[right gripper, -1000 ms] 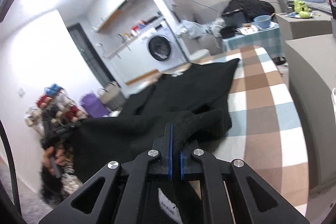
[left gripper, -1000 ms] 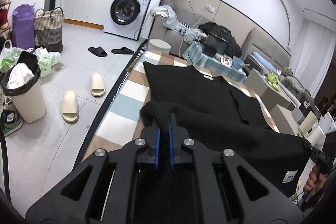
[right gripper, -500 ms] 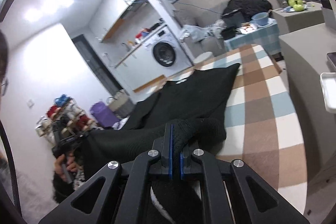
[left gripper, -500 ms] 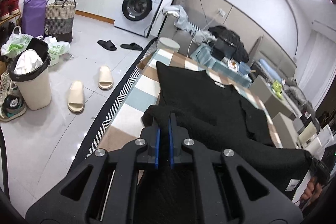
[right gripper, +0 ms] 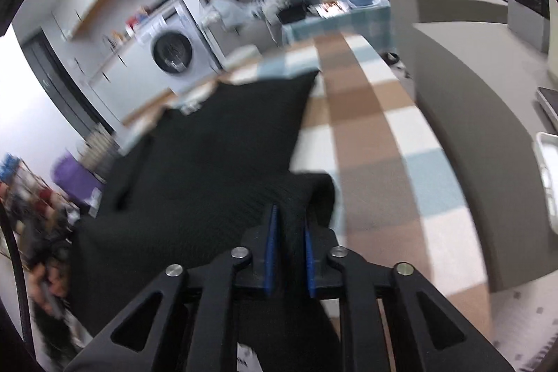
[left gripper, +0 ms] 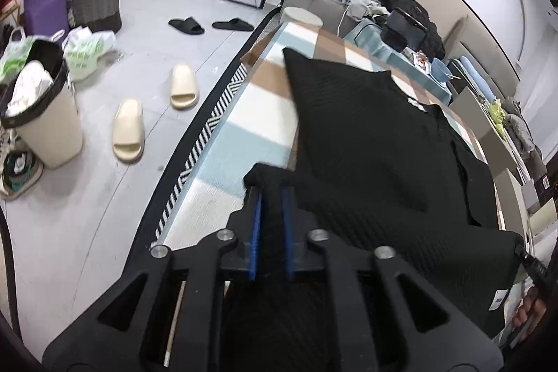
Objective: Fold small clothes
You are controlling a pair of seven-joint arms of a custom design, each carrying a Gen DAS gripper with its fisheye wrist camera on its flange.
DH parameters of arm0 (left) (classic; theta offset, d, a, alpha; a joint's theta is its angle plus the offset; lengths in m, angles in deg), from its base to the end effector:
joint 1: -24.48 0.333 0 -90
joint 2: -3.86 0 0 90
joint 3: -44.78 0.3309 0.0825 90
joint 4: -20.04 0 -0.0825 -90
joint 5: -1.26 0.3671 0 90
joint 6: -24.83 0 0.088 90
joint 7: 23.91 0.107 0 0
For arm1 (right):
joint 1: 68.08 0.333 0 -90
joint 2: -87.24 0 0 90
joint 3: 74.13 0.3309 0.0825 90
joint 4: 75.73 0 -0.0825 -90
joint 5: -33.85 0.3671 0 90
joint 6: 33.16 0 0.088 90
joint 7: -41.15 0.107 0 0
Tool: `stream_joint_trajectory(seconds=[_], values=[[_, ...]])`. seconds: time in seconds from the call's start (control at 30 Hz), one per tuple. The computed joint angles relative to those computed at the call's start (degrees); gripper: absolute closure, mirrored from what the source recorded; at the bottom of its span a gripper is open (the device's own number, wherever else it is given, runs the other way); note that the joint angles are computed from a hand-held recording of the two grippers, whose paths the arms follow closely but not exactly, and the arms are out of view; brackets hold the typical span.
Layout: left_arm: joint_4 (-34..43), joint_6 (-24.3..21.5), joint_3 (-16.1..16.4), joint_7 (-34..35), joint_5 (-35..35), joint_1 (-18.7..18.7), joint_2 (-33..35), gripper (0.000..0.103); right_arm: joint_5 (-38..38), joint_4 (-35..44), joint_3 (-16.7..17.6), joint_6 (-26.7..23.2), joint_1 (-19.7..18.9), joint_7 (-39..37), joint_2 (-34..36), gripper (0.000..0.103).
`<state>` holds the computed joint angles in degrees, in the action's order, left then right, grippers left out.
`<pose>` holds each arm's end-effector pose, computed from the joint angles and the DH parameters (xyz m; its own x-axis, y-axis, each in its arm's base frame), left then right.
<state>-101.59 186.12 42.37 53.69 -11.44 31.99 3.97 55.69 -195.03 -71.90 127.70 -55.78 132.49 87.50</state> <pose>0.5709 0.0618 0.5133 0.3555 -0.8799 0.3152 -0.6768 -0.4749 -0.5625 0.5650 0.1279 0.5289 0.0369 -0.9405 -0.3377 -0.7841 0.1823 -0.5932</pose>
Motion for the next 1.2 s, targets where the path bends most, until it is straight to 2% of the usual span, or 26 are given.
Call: stream_joint_trajectory(seconds=[0.03, 0.1, 0.13, 0.17, 0.3, 0.33, 0.37, 0.4, 0.43, 0.47, 0.5, 0.6, 0.77, 0.87, 0.9, 1.0, 1.1, 1.2], values=[[-0.3, 0.1, 0.1, -0.5, 0.4, 0.1, 0.0, 0.069, -1.2, -1.2, -0.2, 0.6, -0.1, 0.6, -0.8, 0.068], [-1.2, 0.7, 0.3, -6.1, 6.1, 0.3, 0.1, 0.054, -1.3, -4.0, -0.4, 2.8, -0.5, 2.0, -2.4, 0.043], [-1.0, 0.9, 0.3, -6.1, 5.8, 0.4, 0.6, 0.054, 0.2, -5.0, -0.5, 3.9, -0.5, 1.5, -2.9, 0.043], [-0.7, 0.2, 0.2, -4.5, 3.8, 0.5, 0.9, 0.054, 5.0, -5.0, -1.0, 3.7, -0.1, -2.1, -2.6, 0.043], [0.8, -0.4, -0.8, -0.7, -0.1, 0.5, 2.5, 0.054, 16.6, 0.0, -0.7, -2.8, -0.2, -11.4, 1.4, 0.043], [1.3, -0.7, -1.0, -0.1, -0.3, 0.5, 3.0, 0.057, 15.9, 1.0, -0.4, -3.5, -0.2, -11.1, 2.4, 0.045], [1.9, -0.9, -1.4, 0.5, -0.6, 0.4, 3.5, 0.062, 15.0, 1.9, -0.1, -4.1, -0.1, -10.9, 3.2, 0.049], [2.2, -0.9, -1.7, 1.4, -1.4, 0.4, 3.8, 0.075, 13.9, 2.6, 0.1, -4.5, 0.0, -10.4, 3.9, 0.062], [2.8, -1.3, -2.0, 2.0, -1.4, 0.3, 4.2, 0.080, 13.3, 3.8, 0.4, -5.6, 0.0, -10.8, 4.8, 0.072], [3.0, -1.1, -1.8, 0.3, 2.0, -0.2, 4.4, 0.082, 12.3, 4.2, 0.5, -5.7, 0.1, -10.3, 5.1, 0.074], [3.4, -1.2, -1.7, -0.8, 4.9, -0.6, 4.6, 0.087, 11.8, 4.2, 0.7, -5.4, 0.2, -10.2, 5.2, 0.081], [4.0, -1.5, -2.2, -1.7, 6.3, -0.8, 5.0, 0.089, 12.7, 4.0, 0.8, -6.1, -0.3, -11.0, 4.8, 0.086], [3.4, -1.2, -3.7, 0.6, 3.8, -1.3, 4.7, 0.089, 10.0, 1.0, 0.1, -5.2, -0.5, -8.4, 2.2, 0.087], [3.3, -0.9, -3.6, -1.2, 5.1, -2.3, 4.7, 0.089, 9.0, -0.6, -0.4, -5.3, -0.9, -6.8, 0.8, 0.086], [3.3, -0.9, -3.4, -2.7, 6.5, -2.6, 4.7, 0.088, 8.7, -0.6, -0.5, -5.5, -1.0, -6.4, 0.7, 0.084], [3.0, -1.2, -3.5, -1.9, 3.6, -2.0, 4.0, 0.085, 5.8, -1.0, -0.6, -6.0, -1.1, -3.0, 0.0, 0.072], [-0.1, -0.9, -2.8, -1.5, 2.9, -1.8, 1.2, 0.077, 7.5, -2.9, -0.6, -4.7, -0.9, -5.3, -2.3, 0.065], [-3.1, -0.8, -1.8, -3.5, 5.7, -2.1, -1.6, 0.068, 8.5, -7.0, -0.7, -2.8, -0.6, -6.8, -6.4, 0.064]])
